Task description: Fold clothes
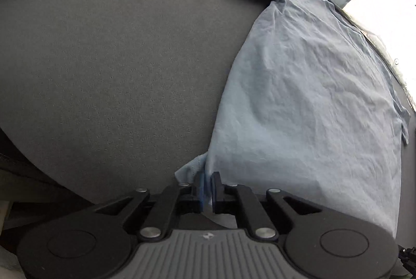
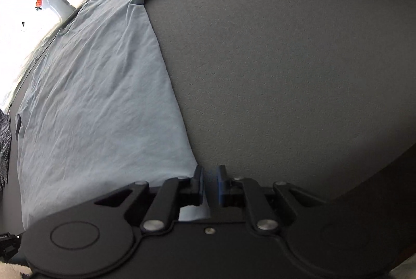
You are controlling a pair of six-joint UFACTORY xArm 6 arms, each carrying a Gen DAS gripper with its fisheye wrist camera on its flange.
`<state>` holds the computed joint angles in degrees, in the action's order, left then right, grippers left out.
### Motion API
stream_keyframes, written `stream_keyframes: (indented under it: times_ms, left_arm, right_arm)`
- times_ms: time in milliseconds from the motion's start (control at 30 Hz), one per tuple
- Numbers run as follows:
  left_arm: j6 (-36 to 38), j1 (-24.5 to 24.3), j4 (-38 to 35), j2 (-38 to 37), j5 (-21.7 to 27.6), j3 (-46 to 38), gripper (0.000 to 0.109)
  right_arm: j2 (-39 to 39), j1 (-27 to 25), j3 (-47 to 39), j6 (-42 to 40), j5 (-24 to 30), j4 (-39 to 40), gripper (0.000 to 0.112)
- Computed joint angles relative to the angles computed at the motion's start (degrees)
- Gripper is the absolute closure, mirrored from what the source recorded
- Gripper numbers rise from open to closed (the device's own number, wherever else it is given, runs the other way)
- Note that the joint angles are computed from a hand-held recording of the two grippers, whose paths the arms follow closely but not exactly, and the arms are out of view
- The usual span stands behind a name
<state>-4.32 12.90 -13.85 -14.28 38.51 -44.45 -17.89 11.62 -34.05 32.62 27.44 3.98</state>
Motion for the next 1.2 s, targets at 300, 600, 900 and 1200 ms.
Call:
stream_keyframes:
  times_ms: [300, 600, 900, 1200]
  left_arm:
    - [4.3, -0.5, -0.8, 1.9, -9.5, -3.7, 0.043]
    - [-0.9, -3.1, -2.2, 15.8, -16.3, -14.6, 0.03]
    - [0.1, -3.2, -12.9, 35.1, -15.3, -35.5, 0.028]
    - [-12.8, 0.2, -7.1, 55.5, -5.0, -63.5, 0.028]
  right_arm:
    - [10.2, 1.5, -11.6, 3.3, -5.2, -11.6, 0.027]
    - [30.8, 4.9, -34.2, -6.0, -6.0, -14.1, 0.01]
    - [54.4, 6.8, -65.5, -17.4, 1.5, -8.7, 0.01]
    - [72.8, 7.1, -94.7, -14.8, 15.3, -9.3, 0.009]
